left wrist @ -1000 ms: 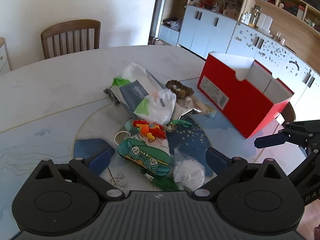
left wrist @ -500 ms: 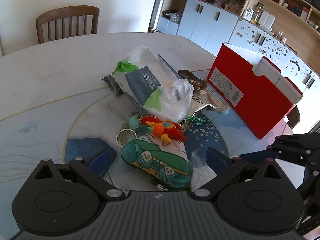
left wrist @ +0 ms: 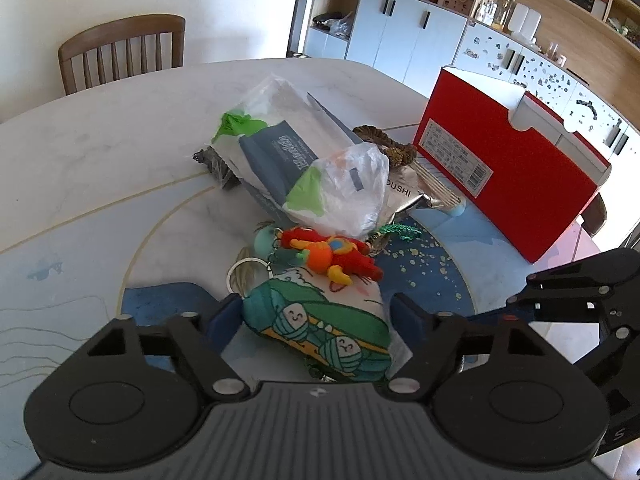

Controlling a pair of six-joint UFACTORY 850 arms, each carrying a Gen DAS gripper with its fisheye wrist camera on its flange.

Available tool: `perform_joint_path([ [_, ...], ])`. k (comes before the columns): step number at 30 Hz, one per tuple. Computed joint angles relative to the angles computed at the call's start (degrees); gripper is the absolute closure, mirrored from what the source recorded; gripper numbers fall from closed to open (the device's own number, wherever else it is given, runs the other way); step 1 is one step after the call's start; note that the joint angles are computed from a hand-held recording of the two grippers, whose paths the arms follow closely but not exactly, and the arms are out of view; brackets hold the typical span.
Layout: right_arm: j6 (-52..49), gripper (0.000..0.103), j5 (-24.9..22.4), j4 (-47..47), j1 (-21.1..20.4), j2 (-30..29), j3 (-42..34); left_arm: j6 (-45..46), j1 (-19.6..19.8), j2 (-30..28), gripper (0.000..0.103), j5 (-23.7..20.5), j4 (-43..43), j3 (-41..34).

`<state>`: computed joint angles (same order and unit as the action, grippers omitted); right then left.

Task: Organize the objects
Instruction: 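Grasp the green knitted plush with the left tool while the right tool grasps the clear bag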

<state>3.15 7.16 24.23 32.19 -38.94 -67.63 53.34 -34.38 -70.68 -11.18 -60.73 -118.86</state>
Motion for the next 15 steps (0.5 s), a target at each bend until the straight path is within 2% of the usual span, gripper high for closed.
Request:
perform_joint_path([
  [2, -6.30, 0.049, 0.01, 6.10, 0.19, -0.02, -0.10, 1.04, 0.11, 0.22, 0.027, -0.03, -1.00, 0.35],
  [5, -6.79, 0.054, 0.06, 6.57, 0.27, 0.34, 0.20, 0.24, 0.07, 0.38, 0.029, 0.12, 0.01, 0.56],
  [9, -16.51, 0.062, 0.64, 16.02, 0.74, 0.98, 0.81, -0.89, -0.17, 1.08, 0.032, 1.09, 1.28, 1.57],
  [13, -19.50, 0.066, 1.51, 18.95, 1.08, 1.82, 1.72, -2.06, -0.34, 2.00, 0.034, 1.46, 2.37, 2.83],
  [15, -24.99, 0.070, 2.12, 23.90, 1.47, 2.34, 2.22, -0.18, -0.29, 2.68, 0.035, 1.33, 0.18, 3.81],
])
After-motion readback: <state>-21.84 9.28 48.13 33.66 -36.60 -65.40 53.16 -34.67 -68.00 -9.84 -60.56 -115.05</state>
